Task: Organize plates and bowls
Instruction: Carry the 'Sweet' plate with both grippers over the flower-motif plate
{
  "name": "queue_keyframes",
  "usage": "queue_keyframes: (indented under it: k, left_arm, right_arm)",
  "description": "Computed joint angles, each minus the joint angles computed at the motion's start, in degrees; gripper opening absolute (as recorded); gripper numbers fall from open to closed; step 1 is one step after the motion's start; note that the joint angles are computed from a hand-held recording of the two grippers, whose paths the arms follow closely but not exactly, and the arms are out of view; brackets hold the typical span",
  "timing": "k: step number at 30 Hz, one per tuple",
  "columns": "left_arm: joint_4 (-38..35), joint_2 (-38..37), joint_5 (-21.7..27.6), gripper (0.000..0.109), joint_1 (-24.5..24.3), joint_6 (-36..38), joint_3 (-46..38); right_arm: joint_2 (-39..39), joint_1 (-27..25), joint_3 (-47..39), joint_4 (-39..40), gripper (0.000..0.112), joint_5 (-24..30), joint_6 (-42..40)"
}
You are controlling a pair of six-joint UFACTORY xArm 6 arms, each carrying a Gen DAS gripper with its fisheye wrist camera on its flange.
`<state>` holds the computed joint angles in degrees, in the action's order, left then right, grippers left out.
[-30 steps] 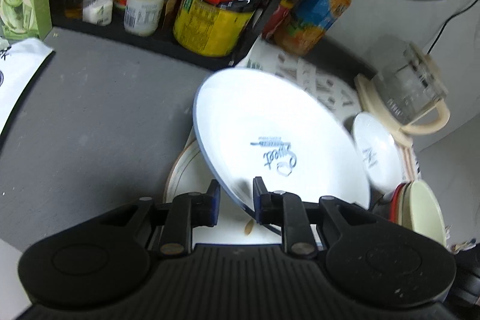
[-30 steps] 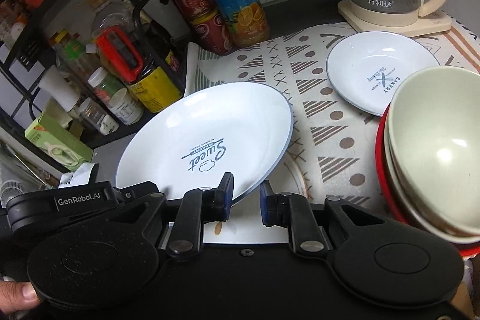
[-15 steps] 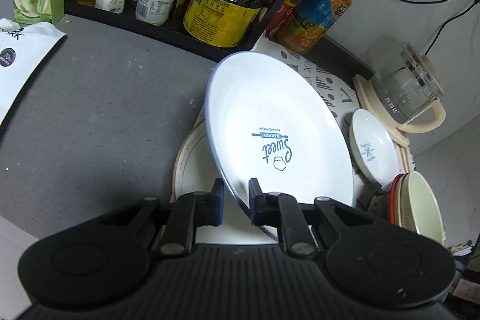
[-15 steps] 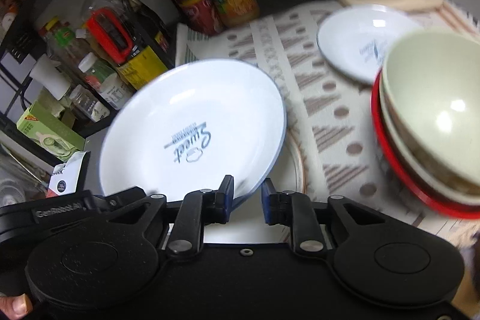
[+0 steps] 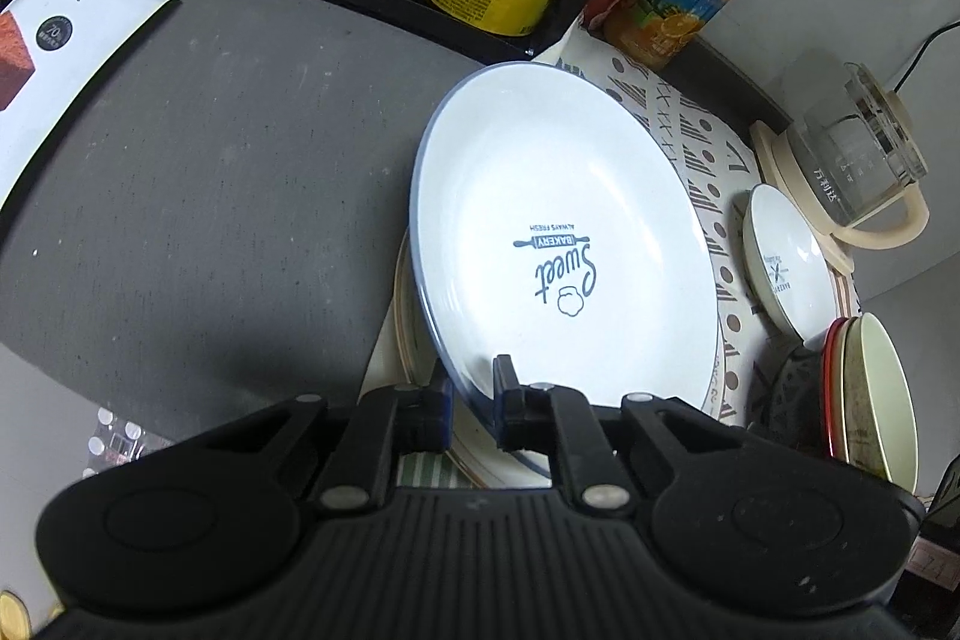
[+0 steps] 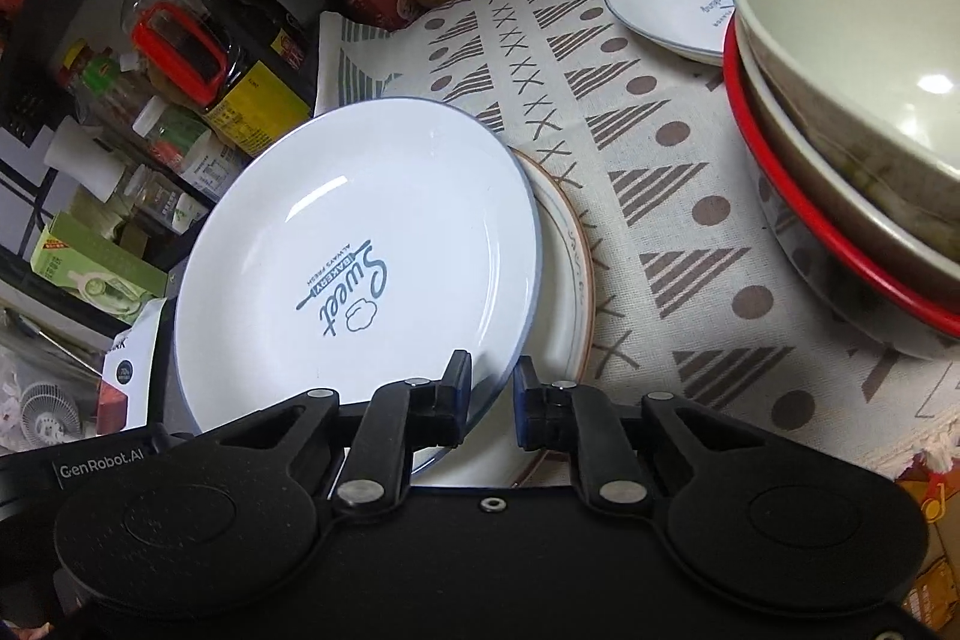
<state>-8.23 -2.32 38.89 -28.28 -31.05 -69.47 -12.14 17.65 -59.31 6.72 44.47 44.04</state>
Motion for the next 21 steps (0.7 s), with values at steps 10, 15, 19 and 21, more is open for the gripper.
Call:
queue_keyframes:
  k: [10,15,19,21]
  left_arm:
    - [-0.11,-0.92,2.42,0.013,-0.88,-0.78,-0.01]
    - [0.22,-0.91,4.08,0.014,-1.22,-0.42,-0.77]
    - [-0.02,-0.69,5.56,0.014,-1.39,-0.43,-1.59]
    - [-0.34,-0.67,6.58,0.014,-1.40,-0.60,-2.03]
  right_arm:
    - [-1.58,-0.27,-1.01,-1.40,0.013,3.90,-2.04]
    - [-1.85,0.07,-1.80,-3.44,0.013,5.67,-2.14]
    - [-2.16,-0.03,-1.88,-3.91,0.013,6.75,-1.70]
    - [-2.67,0.08,-1.46,-4.31,0.013,6.81,-1.54]
